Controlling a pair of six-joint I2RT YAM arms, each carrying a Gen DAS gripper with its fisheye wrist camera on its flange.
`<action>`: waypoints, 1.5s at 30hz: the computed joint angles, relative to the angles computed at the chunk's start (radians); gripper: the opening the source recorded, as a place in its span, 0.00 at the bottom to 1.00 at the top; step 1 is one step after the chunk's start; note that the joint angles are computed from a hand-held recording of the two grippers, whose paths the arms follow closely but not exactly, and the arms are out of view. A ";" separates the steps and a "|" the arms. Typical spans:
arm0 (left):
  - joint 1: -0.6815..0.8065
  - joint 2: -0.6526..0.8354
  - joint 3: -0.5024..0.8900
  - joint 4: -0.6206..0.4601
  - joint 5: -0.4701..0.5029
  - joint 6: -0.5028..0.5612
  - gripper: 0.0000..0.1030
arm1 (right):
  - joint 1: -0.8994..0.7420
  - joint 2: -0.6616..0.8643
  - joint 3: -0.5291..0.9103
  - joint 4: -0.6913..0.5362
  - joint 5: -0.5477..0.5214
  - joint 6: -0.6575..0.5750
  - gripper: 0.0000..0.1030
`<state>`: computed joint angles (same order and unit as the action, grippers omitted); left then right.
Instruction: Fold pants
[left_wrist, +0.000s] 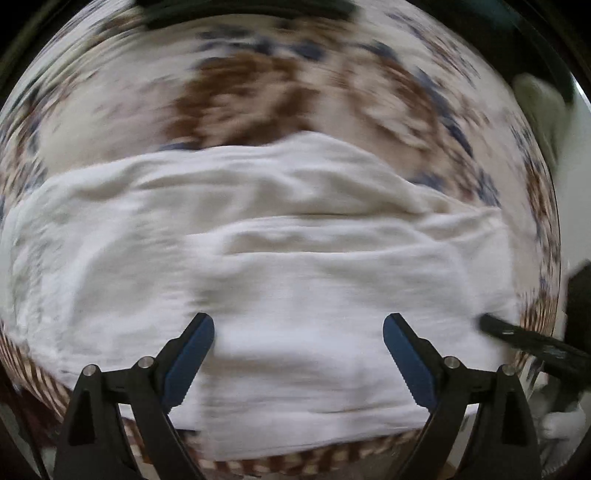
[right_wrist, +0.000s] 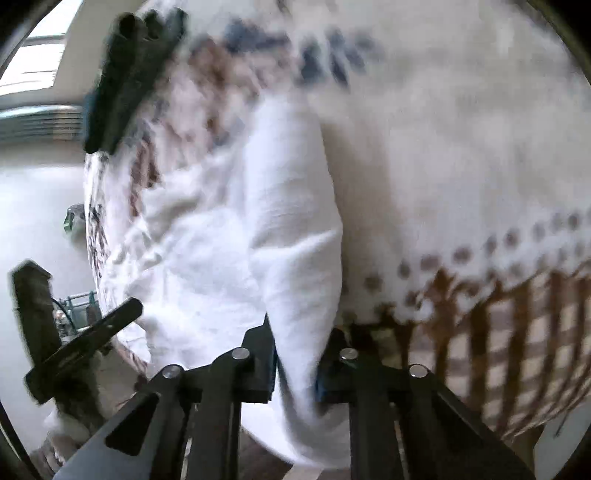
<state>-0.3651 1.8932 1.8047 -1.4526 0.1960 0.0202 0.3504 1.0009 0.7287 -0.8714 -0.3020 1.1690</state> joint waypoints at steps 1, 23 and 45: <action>0.025 -0.009 -0.017 0.011 -0.005 0.003 0.91 | -0.004 -0.044 0.000 -0.041 0.023 0.008 0.15; 0.095 0.151 0.109 0.044 0.167 0.129 0.14 | 0.122 0.003 0.044 -0.126 0.121 0.300 0.65; 0.203 0.126 -0.020 0.029 0.161 0.185 0.20 | 0.143 0.147 -0.024 -0.077 0.069 0.239 0.64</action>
<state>-0.1621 2.0187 1.7845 -1.4235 0.3574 0.2049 0.4934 1.1481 0.7050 -0.9485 -0.2333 1.4084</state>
